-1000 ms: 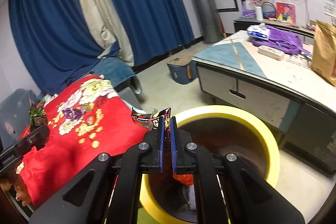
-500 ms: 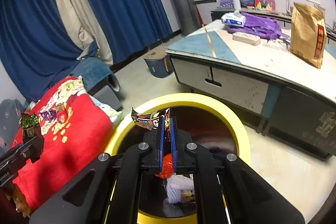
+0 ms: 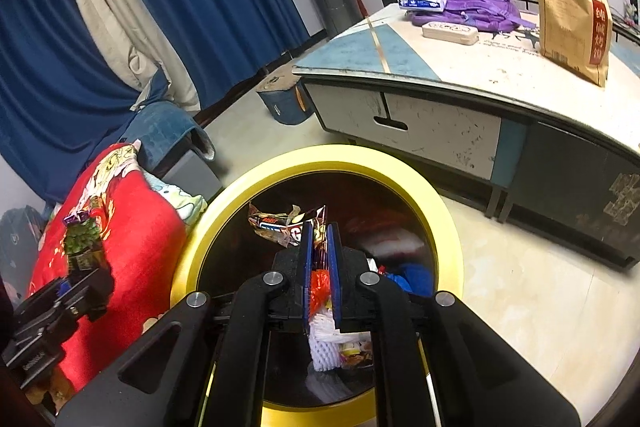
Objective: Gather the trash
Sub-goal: 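Open both tools to drop the packet and wrapper into the bin, then move both tools back over the purple wrapper and candy tube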
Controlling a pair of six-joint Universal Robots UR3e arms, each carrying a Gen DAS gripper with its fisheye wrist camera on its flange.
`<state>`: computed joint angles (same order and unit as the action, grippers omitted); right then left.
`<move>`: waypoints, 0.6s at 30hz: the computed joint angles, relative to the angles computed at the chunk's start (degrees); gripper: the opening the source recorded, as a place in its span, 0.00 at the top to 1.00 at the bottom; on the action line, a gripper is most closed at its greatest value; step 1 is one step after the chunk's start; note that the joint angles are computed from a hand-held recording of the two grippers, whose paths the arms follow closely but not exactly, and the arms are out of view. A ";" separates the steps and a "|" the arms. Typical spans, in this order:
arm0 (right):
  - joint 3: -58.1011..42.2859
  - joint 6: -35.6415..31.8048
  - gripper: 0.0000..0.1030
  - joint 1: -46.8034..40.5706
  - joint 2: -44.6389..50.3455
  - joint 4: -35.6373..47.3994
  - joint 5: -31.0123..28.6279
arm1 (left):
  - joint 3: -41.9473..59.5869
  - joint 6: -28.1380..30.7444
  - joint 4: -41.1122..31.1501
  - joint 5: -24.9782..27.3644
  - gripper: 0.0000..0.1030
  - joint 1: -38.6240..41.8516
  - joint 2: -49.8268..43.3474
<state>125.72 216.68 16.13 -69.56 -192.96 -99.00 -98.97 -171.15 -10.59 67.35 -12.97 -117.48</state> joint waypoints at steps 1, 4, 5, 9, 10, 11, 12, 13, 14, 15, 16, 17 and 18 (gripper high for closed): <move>0.21 0.09 0.91 -0.23 -0.01 -0.23 0.19 | 1.02 0.04 -0.52 -0.04 0.71 -0.21 -0.66; 1.30 0.52 0.87 -1.21 -0.51 -1.03 1.02 | 3.89 0.60 -1.44 0.76 0.70 -1.27 -2.94; 1.82 0.92 0.82 -1.49 -0.69 -1.51 1.11 | 4.07 0.91 -1.51 0.87 0.70 -1.39 -3.31; 3.40 2.26 0.72 -2.54 -1.15 -3.07 1.00 | 6.65 0.54 -2.55 1.49 0.54 -1.79 -5.28; 3.75 2.68 0.69 -2.56 -1.28 -3.49 0.60 | 6.59 0.29 -2.23 1.37 0.44 -1.64 -5.36; 4.13 2.84 0.67 -2.66 -1.42 -3.93 0.33 | 6.60 0.24 -2.22 1.03 0.41 -1.33 -5.36; 4.42 3.01 0.66 -2.70 -1.59 -4.42 0.02 | 6.26 0.16 -2.00 0.37 0.35 -0.86 -5.24; 4.58 3.14 0.62 -2.68 -1.62 -4.84 -0.17 | 5.89 -0.01 -1.60 -0.09 0.24 -0.52 -5.10; 4.57 3.43 0.59 -2.43 -1.61 -5.31 -0.59 | 5.24 -0.44 -0.67 -0.26 0.17 -0.18 -4.85; 4.38 3.50 0.57 -2.25 -1.67 -5.35 -0.85 | 4.82 -0.76 -0.08 -0.37 0.11 0.07 -4.62; 3.87 3.43 0.55 -1.88 -1.61 -5.14 -1.13 | 4.12 -1.11 0.77 -0.82 0.11 0.55 -4.29; 3.23 3.18 0.55 -1.61 -1.48 -4.88 -1.22 | 4.18 -1.39 0.97 -1.13 0.11 0.80 -4.30; 2.77 3.03 0.55 -1.27 -1.36 -4.90 -1.29 | 3.66 -1.75 1.57 -1.41 0.11 1.18 -3.98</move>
<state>128.49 219.71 14.86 -70.93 -197.86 -100.29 -95.31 -172.90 -9.02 65.94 -11.79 -121.45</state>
